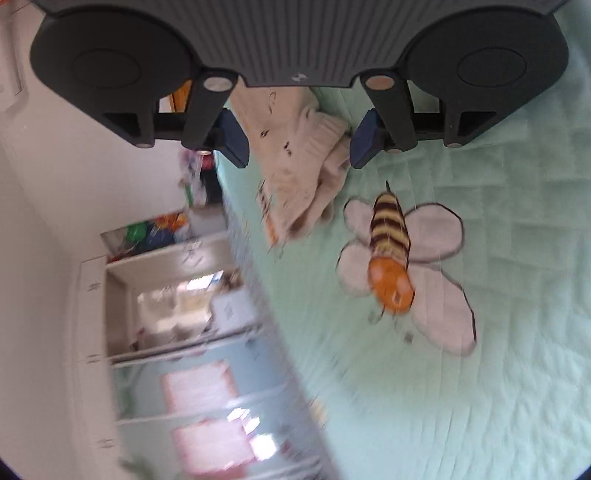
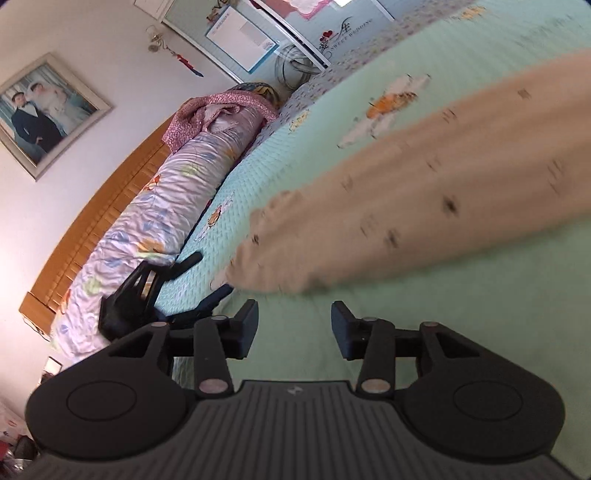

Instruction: Fold clothes

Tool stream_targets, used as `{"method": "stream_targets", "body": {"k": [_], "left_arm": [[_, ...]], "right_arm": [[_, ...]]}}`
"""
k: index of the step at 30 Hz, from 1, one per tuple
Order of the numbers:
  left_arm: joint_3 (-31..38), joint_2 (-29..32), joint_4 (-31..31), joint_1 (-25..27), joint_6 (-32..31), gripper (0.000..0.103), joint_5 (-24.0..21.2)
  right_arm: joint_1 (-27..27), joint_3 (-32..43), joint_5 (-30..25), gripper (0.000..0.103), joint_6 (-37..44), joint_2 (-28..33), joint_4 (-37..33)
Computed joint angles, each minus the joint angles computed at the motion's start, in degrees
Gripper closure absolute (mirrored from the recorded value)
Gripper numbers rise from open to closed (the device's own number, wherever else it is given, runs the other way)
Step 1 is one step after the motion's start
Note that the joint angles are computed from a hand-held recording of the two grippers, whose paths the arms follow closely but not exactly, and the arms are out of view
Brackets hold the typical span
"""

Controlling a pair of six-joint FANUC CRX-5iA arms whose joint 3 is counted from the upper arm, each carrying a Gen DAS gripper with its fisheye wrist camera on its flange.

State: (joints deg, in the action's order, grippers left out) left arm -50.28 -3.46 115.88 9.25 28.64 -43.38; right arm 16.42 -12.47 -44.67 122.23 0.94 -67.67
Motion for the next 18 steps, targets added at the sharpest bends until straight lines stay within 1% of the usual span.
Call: {"method": "stream_targets", "body": {"k": [2, 3, 4, 7, 9, 10, 12, 13, 14, 15, 16, 18], "left_arm": [[3.80, 2.68, -13.26, 5.06, 10.62, 0.040, -2.89], [5.88, 4.11, -17.94, 6.71, 14.41, 0.040, -4.10], [7.91, 5.66, -20.81, 7.72, 17.01, 0.040, -5.14], [13.18, 9.00, -28.13, 8.83, 23.85, 0.040, -6.30], [16.23, 10.18, -32.65, 9.18, 26.99, 0.036, -6.42], [16.77, 10.40, -33.04, 8.74, 27.35, 0.031, -6.16], [18.26, 11.17, -33.35, 7.41, 26.60, 0.030, -4.97], [19.07, 11.38, -34.73, 6.95, 26.31, 0.037, -4.26], [20.15, 11.69, -37.47, 6.91, 27.14, 0.060, -3.84], [21.39, 12.09, -40.60, 6.98, 28.47, 0.075, -3.61], [21.45, 11.67, -41.06, 6.77, 28.15, 0.075, -2.88], [20.54, 10.16, -39.63, 6.03, 26.04, 0.075, -0.92]], "right_arm": [[0.78, -0.45, 1.57, 0.053, -0.50, 0.35, 1.15], [0.72, -0.57, 1.88, 0.053, -0.24, 0.61, 0.91], [-0.07, -0.61, 1.38, 0.053, 0.91, 0.96, -0.60], [-2.29, -0.77, -0.19, 0.052, 4.05, 1.98, -4.78], [-3.34, -0.94, -1.14, 0.052, 5.40, 2.41, -6.67], [-3.80, -1.09, -1.55, 0.052, 6.05, 2.55, -7.49], [-4.57, -1.19, -2.26, 0.052, 7.74, 3.03, -9.01], [-5.17, -1.42, -2.82, 0.052, 9.32, 3.37, -10.28], [-5.84, -1.62, -3.52, 0.053, 10.90, 3.77, -11.66], [-6.55, -1.70, -4.39, 0.053, 12.08, 4.23, -12.97], [-7.02, -1.70, -5.01, 0.053, 12.54, 4.56, -13.70], [-7.43, -1.75, -5.44, 0.055, 13.16, 4.88, -14.47]]}}
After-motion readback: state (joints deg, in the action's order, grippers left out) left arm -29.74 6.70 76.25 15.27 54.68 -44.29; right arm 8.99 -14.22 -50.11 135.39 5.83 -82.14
